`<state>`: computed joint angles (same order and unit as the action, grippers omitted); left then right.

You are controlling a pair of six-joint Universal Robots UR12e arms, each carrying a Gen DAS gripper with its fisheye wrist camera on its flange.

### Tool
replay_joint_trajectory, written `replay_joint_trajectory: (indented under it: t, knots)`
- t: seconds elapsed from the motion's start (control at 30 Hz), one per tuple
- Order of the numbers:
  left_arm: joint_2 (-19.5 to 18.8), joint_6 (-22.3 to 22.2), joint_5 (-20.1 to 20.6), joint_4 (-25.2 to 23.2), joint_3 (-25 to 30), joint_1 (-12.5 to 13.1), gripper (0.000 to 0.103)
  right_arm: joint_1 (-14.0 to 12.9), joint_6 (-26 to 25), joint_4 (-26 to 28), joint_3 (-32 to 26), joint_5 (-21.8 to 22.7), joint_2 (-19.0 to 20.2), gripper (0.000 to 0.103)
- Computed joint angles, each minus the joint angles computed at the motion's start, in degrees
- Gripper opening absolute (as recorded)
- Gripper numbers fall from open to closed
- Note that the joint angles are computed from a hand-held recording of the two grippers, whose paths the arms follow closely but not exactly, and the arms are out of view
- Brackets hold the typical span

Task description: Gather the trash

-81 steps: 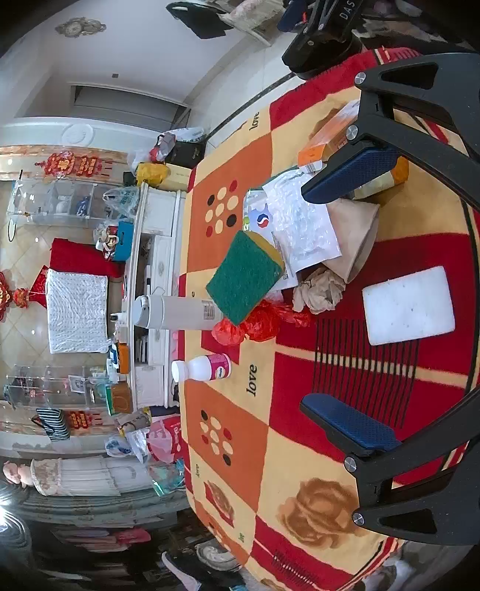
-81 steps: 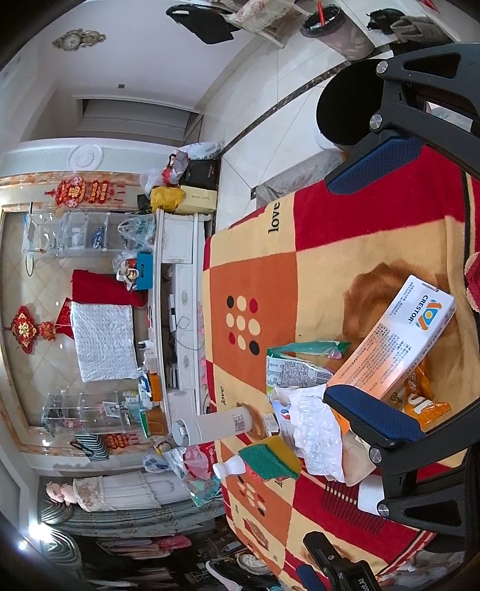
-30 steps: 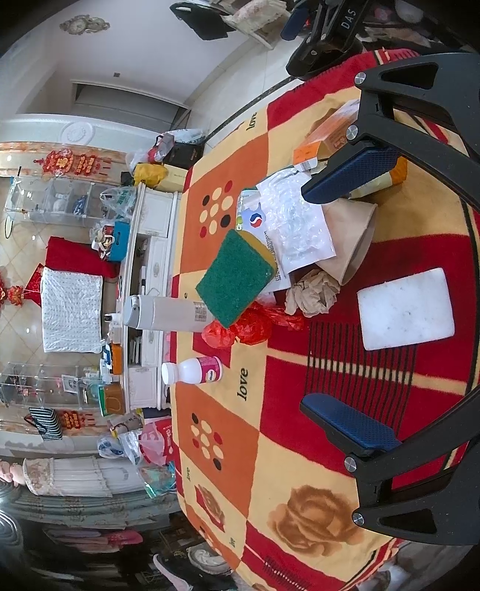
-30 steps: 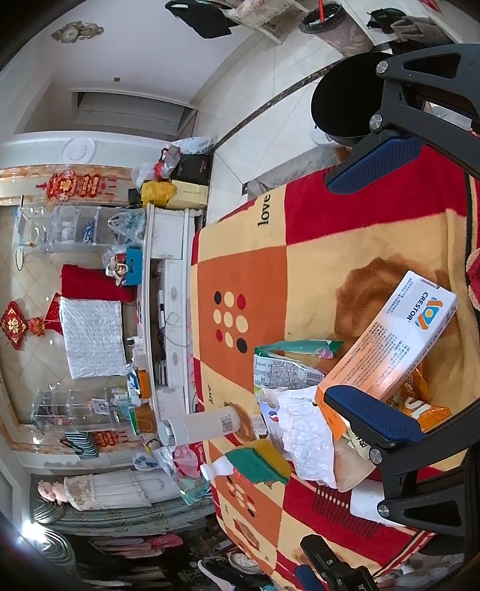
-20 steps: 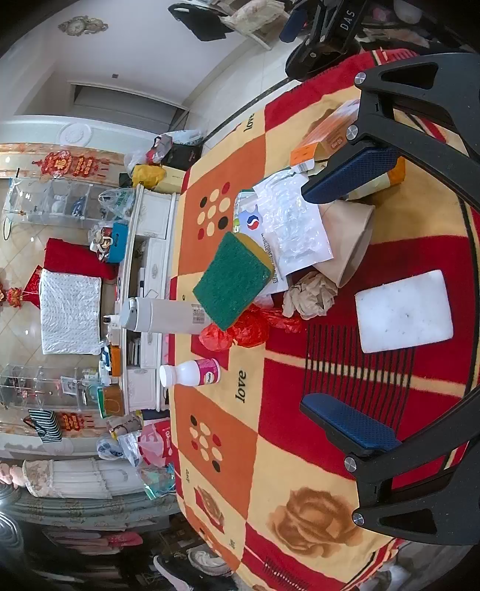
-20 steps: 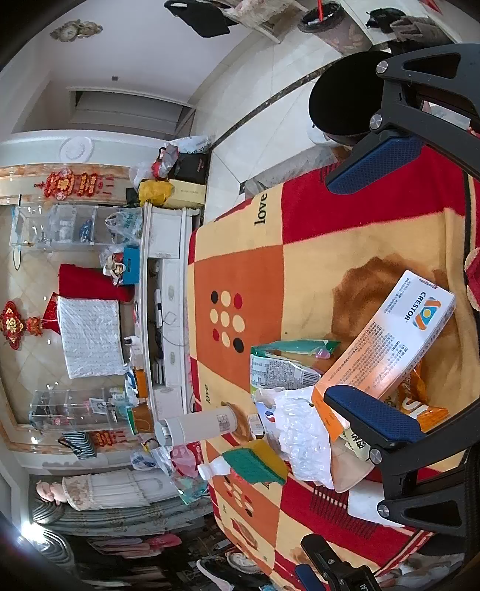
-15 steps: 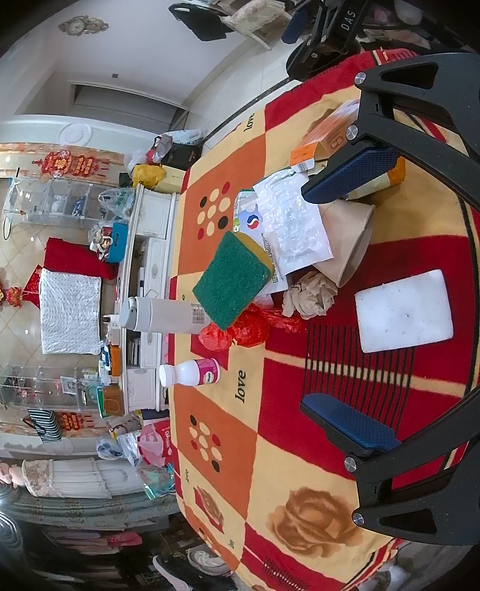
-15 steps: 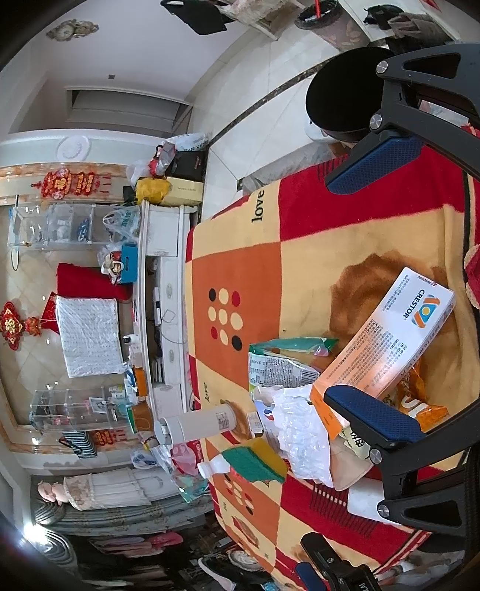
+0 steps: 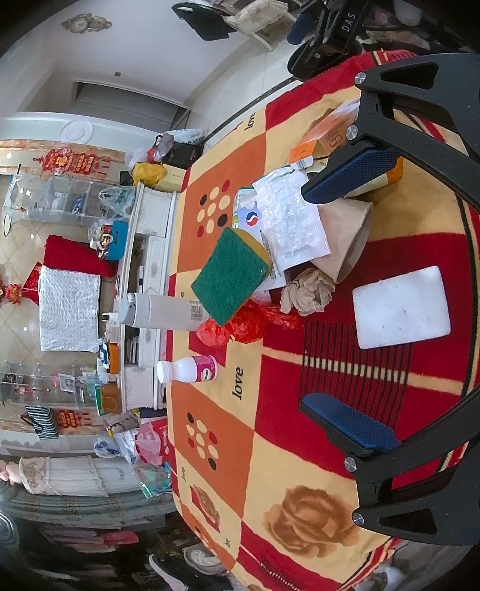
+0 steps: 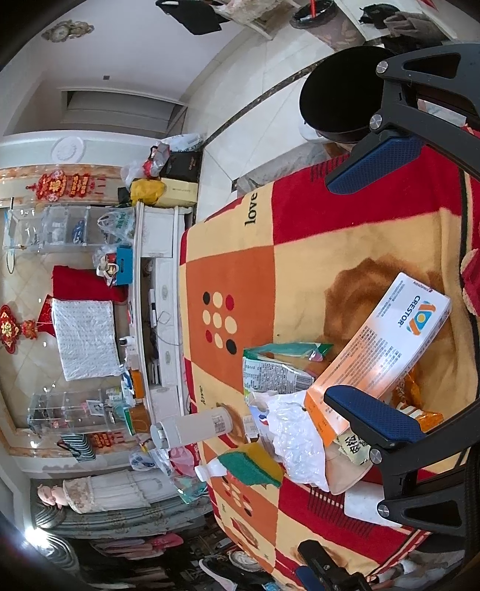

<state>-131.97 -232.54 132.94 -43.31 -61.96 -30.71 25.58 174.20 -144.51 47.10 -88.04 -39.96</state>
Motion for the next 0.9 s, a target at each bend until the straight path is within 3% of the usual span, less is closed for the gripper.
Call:
replay_joint_trajectory:
  t: [0.9]
  knots:
    - [3.03, -2.49, -2.82, -2.08, -4.69, 0.36, 0.102, -1.13, -1.81, 3.86, 0.35, 3.0, -0.49, 0.103]
